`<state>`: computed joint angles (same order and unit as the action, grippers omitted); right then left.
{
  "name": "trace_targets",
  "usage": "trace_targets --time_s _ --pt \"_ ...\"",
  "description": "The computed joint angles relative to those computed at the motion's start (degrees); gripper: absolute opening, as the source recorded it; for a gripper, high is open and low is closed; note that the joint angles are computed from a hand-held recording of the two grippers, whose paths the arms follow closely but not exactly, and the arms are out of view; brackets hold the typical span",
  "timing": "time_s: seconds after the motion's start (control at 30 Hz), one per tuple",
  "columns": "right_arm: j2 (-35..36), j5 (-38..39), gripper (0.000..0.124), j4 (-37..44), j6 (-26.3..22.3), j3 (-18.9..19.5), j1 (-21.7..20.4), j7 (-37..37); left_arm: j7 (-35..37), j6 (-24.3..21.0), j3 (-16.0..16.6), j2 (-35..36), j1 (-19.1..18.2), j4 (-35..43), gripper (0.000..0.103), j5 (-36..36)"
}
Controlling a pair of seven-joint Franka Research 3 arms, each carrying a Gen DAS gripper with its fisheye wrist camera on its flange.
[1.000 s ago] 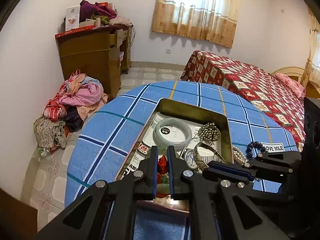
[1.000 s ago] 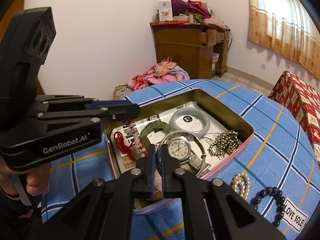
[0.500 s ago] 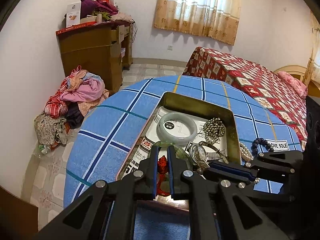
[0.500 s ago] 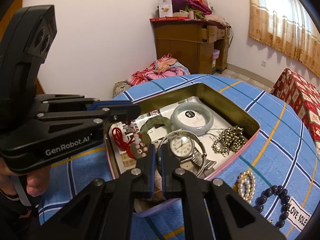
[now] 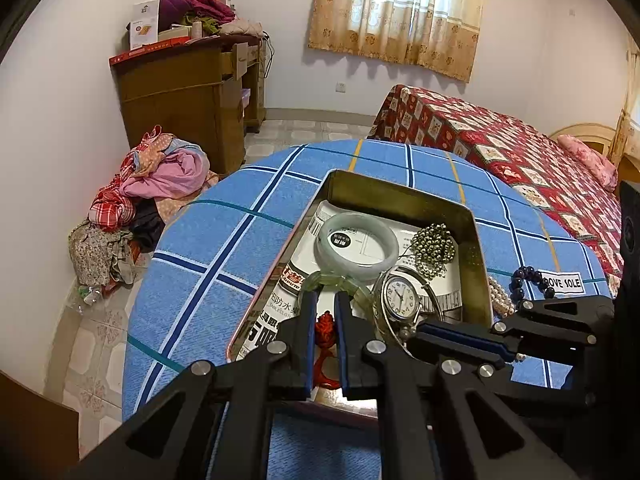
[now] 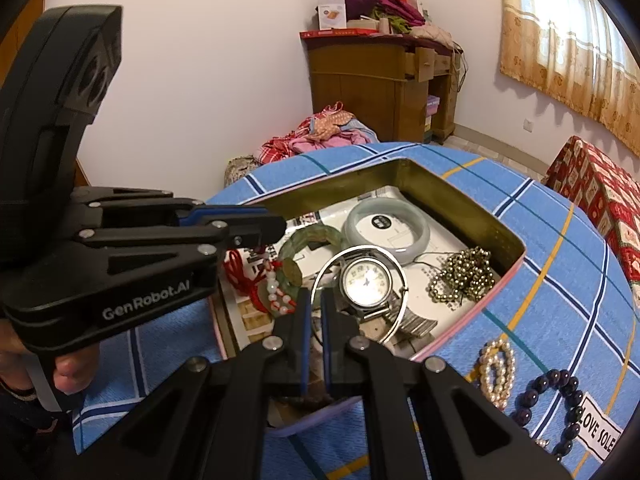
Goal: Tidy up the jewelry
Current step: 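Carry the red charm with the left tool while the right tool carries the silver bangle over the tin, then open both tools to drop the charm and silver bangle into the tin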
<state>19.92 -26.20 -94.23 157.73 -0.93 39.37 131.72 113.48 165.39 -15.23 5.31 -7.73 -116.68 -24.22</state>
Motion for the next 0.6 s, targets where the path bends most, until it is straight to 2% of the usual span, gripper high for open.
trace_targets --time_s 0.17,0.2,0.23,0.27,0.3,0.33,0.37,0.4,0.53,0.6 --pt "0.1 -3.2 0.006 0.9 -2.2 -1.1 1.5 1.4 2.0 1.4 -0.5 -0.3 0.2 -0.5 0.011 -3.0" --pt "-0.2 -4.1 0.007 0.5 -1.9 -1.3 1.7 2.4 2.7 1.9 -0.7 -0.5 0.3 -0.6 0.021 -4.3" --pt "-0.5 -4.2 0.013 0.2 -1.7 -1.0 1.4 2.7 2.9 2.3 -0.7 -0.8 0.3 -0.8 0.044 -4.8" --pt "-0.8 -4.4 0.025 -0.1 -1.5 -0.9 1.3 3.1 2.6 3.6 -0.6 -1.3 0.1 -1.4 0.056 -5.2" --pt "-1.3 -5.8 0.03 -0.6 -1.2 -1.3 1.7 4.4 4.3 5.3 -0.9 -1.8 0.1 -2.0 0.072 -7.5" --pt "-1.7 -7.0 0.041 -0.9 -1.2 -1.5 1.8 5.3 6.0 6.1 -1.1 -2.2 0.1 -2.2 0.074 -9.7" --pt "-2.1 -8.2 0.045 -1.2 -1.3 -1.5 2.0 6.2 8.1 5.8 -1.2 -2.6 0.0 -2.2 0.074 -12.2" --pt "-2.5 -9.3 0.045 -1.6 -1.4 -1.5 2.0 7.0 9.5 4.9 -1.0 -2.9 -0.2 -1.9 0.074 -13.8" --pt "-5.5 -12.5 0.046 -4.9 -1.5 -0.7 1.1 10.2 4.9 4.7 0.7 -3.6 -1.9 -2.5 0.074 -9.4" --pt "-8.2 -15.5 0.051 -7.9 -1.6 -0.5 0.5 13.7 5.7 4.2 0.8 -4.2 -2.5 -2.7 0.074 -11.4"
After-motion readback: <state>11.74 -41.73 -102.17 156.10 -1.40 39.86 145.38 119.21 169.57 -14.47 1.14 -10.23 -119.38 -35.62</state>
